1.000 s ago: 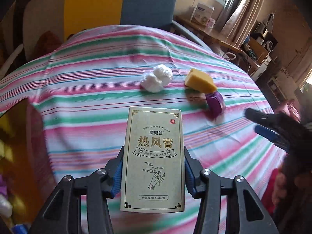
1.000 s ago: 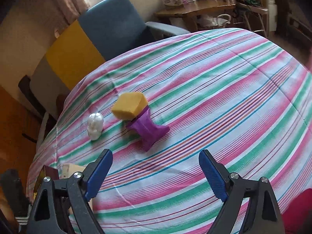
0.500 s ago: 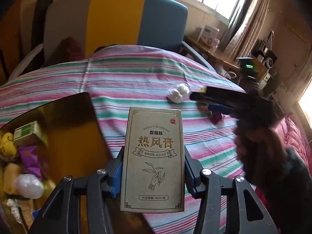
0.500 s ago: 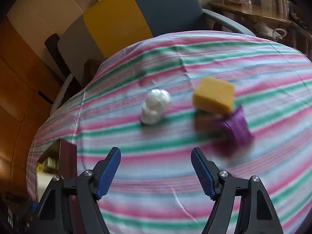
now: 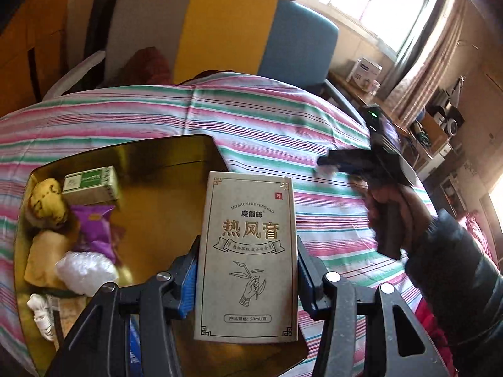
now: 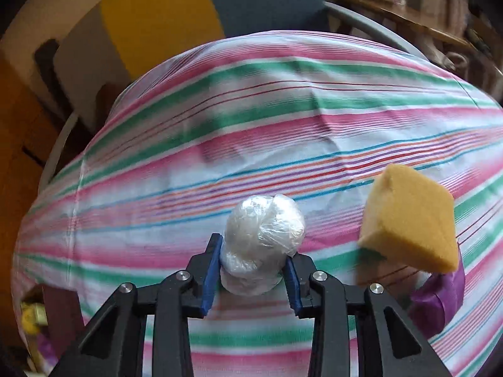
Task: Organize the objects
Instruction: 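Carry the cream box into the tray and release with left while right holds the white ball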
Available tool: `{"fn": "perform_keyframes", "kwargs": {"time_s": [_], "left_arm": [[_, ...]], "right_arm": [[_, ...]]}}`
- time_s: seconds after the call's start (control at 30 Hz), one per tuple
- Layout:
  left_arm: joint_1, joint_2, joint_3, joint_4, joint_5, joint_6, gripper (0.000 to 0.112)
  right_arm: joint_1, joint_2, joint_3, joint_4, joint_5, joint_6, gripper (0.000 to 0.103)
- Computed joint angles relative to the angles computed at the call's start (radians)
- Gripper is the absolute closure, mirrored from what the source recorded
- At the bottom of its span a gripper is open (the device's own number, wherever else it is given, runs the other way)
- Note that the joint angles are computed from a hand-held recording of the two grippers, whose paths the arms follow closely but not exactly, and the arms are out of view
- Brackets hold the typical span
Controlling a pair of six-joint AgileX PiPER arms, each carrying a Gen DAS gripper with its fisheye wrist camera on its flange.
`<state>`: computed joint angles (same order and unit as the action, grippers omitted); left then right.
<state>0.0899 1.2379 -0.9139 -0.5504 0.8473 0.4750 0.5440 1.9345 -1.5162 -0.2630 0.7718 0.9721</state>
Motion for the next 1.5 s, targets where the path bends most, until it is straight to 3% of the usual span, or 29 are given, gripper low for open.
{"fn": "perform_keyframes", "kwargs": {"time_s": [0.3,0.6,0.93,1.07,1.33,1.5], "left_arm": [[0.078,-0.074,0.052,0.02,-0.003,0.03,0.06],[0.145,-0.171,0.12,0.082,-0.006,0.038,0.06],[0.24,-0.249,0.198,0.099,0.006,0.097,0.06],[0.332,-0.259,0.205,0.042,0.05,0.188,0.06],[0.678,-0.171,0.134,-0.121,0.244,0.416,0.06],[0.682,-0.092,0.079,-0.17,0.295,0.402,0.06]], "right_arm": [[0.167,-0.22,0.277,0.1,-0.007,-0.173,0.067],[0.358,-0.388,0.516,-0.056,-0.062,0.063,0.066],[0.379,-0.369,0.51,-0.155,-0.053,0.143,0.067],[0.392,-0.355,0.496,-0.175,-0.036,0.153,0.067],[0.402,-0.347,0.485,-0.19,-0.015,0.155,0.067],[0.403,-0.342,0.476,-0.189,-0.004,0.145,0.067]]}}
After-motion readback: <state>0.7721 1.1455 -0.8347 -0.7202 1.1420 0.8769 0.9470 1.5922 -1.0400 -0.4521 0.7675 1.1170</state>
